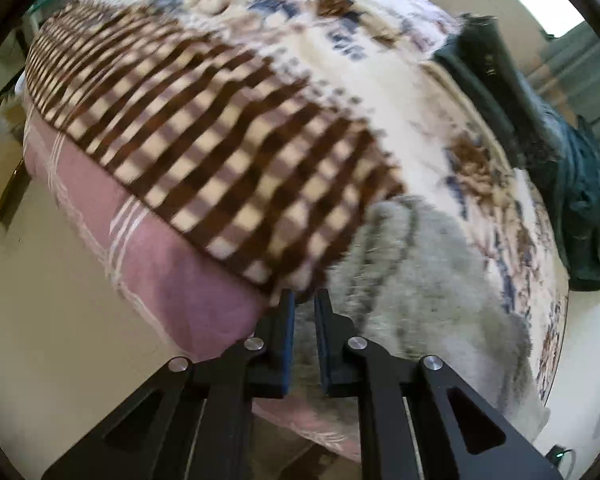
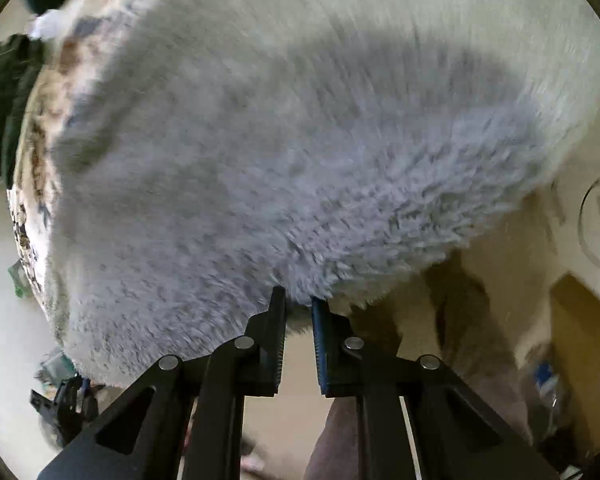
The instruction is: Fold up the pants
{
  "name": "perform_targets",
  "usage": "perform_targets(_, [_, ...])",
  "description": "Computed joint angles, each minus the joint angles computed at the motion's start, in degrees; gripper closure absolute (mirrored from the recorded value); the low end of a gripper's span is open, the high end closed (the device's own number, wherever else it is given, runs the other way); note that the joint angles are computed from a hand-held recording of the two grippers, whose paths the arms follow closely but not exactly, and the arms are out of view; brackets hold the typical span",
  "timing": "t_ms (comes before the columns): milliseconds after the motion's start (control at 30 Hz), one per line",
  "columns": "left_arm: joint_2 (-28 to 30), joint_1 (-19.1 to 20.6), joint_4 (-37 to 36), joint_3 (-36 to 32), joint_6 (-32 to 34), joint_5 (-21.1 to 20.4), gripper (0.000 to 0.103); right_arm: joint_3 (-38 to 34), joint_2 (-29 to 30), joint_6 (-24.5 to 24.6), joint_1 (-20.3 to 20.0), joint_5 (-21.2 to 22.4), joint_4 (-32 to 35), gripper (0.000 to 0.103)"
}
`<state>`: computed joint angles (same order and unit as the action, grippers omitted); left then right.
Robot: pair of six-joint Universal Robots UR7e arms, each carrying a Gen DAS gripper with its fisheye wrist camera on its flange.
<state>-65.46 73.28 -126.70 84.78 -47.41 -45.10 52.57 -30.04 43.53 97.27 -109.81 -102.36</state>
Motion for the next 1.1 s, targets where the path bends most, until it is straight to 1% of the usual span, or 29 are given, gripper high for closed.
perform_targets(67, [-0.2,0.1,-0.4,-0.2,-0.5,-1.5,0.095,3.5,-2.2,-0.1,-0.7,2.0,-2.6,0.080])
perform_targets(100, [0.0,-0.2,0.8,-1.0,-0.8,-1.7,0.094,5.2,-3.3,-0.6,-0.8,2.4,-4.3,0.068])
perform_targets(133, [0.4,-1.0,3.6,-2.2,-1.7,-1.1,0.094,7.5,-5.0,-1.4,-1.0,2.8,-6.3,0.050])
perform_targets(167, [0.8,-1.8,5.4,-3.3,-1.9,-0.8,0.093,9.8,-6.6,-1.6,-1.1,3.1,-9.1,0.044])
perform_targets(200, [1.7,-2.8,6.9,-4.6,-1.3,-0.3,0.089,12.5,-9.0,-2.0,-1.7,3.2,-11.7,0.039])
perform_targets(233, [2.6,-4.0,8.4,-5.8,-0.9,0.4,0.077,14.2,-10.4,-1.9,-1.9,2.7,-13.8,0.039])
perform_targets(267, [3.1,-4.7,9.2,-6.3,-0.6,0.7,0.067,15.5,-11.6,-1.6,-2.2,1.9,-15.7,0.039])
perform_targets(300, [4.5,-5.5,10.8,-8.0,-0.3,0.9,0.034,17.2,-13.2,-1.1,-2.6,0.6,-18.4,0.039])
perform_targets(333, [6.1,-6.4,12.8,-9.9,-0.3,0.9,0.015,17.7,-13.8,-0.5,-3.0,-0.7,-19.3,0.039])
perform_targets(400, [8.3,-7.7,12.3,-11.5,1.2,-0.3,0.015,17.7,-14.8,1.1,-4.1,-4.4,-18.2,0.040])
perform_targets(433, [9.9,-8.4,11.6,-12.7,2.5,-1.4,0.015,18.5,-15.4,1.2,-4.6,-5.9,-18.5,0.052])
perform_targets(467, [11.5,-8.9,11.7,-13.9,3.3,-2.3,0.015,18.5,-15.7,1.2,-5.4,-7.2,-16.5,0.060])
perform_targets(500, [13.5,-9.4,12.2,-15.7,4.0,-2.9,0.015,19.4,-16.5,1.0,-6.9,-6.0,-15.0,0.062])
perform_targets(567, [17.7,-10.1,13.3,-19.3,5.6,-5.1,0.015,22.3,-18.6,0.7,-8.6,-0.3,-17.3,0.062])
perform_targets(600, [19.7,-10.4,14.1,-21.2,6.0,-6.2,0.015,23.9,-20.5,-0.8,-9.2,1.7,-18.7,0.061])
perform_targets(633, [22.0,-10.8,14.9,-23.2,6.6,-7.5,0.015,24.9,-21.9,-1.8,-9.4,2.1,-19.9,0.061])
perform_targets(667, [24.1,-11.2,16.6,-25.5,6.7,-8.5,0.015,26.5,-24.0,-2.7,-9.7,2.0,-22.8,0.059])
perform_targets(700, [26.3,-11.6,18.6,-27.9,6.6,-9.4,0.015,28.3,-26.4,-3.6,-10.2,1.6,-26.3,0.049])
perform_targets(733, [28.4,-12.0,19.8,-30.0,6.8,-10.6,0.015,29.0,-27.8,-4.1,-10.6,0.7,-28.9,0.042])
perform_targets(767, [30.3,-12.4,20.6,-31.8,7.0,-11.3,0.015,29.4,-29.5,-4.8,-11.4,-0.5,-31.7,0.042])
perform_targets(800, [32.4,-12.9,21.7,-33.9,7.2,-11.8,0.015,29.3,-30.3,-5.1,-12.1,-1.5,-32.6,0.042])
perform_targets(867, [37.2,-13.7,25.4,-39.1,7.7,-11.6,0.015,27.0,-31.7,-5.2,-14.2,-5.4,-34.2,0.042])
perform_targets(967, [43.8,-14.0,30.7,-46.7,7.6,-13.1,0.015,23.1,-32.0,-6.8,-16.7,-8.3,-36.8,0.042])
perform_targets(1000, [46.4,-14.2,33.2,-50.2,6.9,-13.5,0.015,20.2,-31.4,-8.5,-17.4,-9.5,-36.1,0.042])
perform_targets(1033, [47.7,-14.2,34.0,-52.0,6.7,-13.9,0.015,16.5,-30.5,-11.0,-18.4,-10.9,-34.3,0.042])
perform_targets(1067, [48.9,-14.4,34.6,-53.4,6.8,-14.3,0.015,14.2,-29.4,-12.6,-18.7,-11.5,-33.8,0.042])
perform_targets(1100, [50.5,-14.5,35.9,-55.9,6.8,-14.2,0.015,10.7,-28.1,-15.2,-19.5,-11.0,-31.9,0.048])
